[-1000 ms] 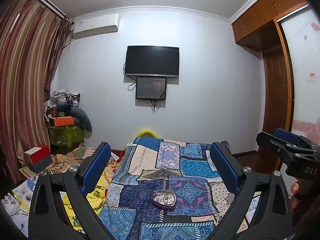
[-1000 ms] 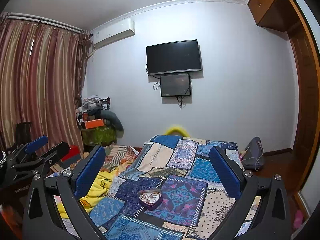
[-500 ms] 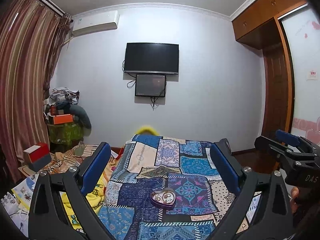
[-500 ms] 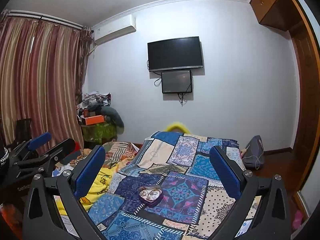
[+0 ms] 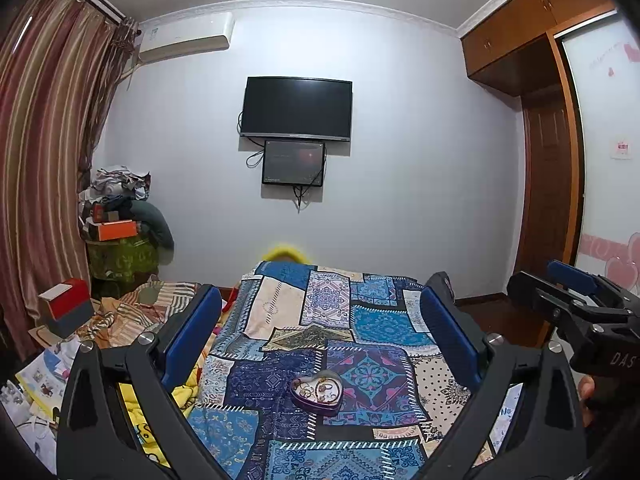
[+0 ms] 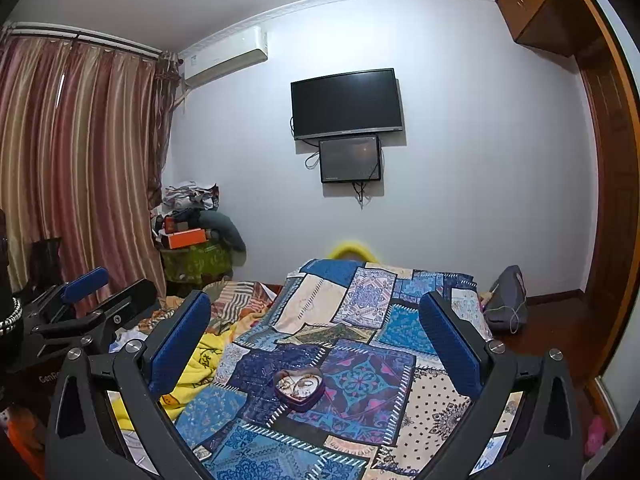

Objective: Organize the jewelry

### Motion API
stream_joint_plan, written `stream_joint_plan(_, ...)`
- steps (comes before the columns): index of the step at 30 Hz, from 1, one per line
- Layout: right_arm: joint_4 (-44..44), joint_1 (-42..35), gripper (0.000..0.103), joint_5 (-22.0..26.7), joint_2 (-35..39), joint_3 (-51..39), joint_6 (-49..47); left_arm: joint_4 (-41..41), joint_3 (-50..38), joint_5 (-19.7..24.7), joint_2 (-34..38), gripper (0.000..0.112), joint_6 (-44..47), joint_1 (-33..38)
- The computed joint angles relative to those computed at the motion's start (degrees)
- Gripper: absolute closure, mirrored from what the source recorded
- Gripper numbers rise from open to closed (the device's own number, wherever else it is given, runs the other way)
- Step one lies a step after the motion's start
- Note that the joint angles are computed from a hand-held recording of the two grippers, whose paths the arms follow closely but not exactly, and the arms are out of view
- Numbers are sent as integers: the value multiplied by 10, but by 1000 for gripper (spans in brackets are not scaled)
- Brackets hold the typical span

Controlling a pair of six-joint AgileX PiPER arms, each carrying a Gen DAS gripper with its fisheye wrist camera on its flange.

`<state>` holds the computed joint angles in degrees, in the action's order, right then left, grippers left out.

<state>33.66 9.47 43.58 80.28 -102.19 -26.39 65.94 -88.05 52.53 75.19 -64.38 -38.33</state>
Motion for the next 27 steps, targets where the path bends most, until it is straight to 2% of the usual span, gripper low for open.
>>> stream_joint_plan(27,-35,10,0,8,8,-17,31,-37,4,-30,1,12,10,24)
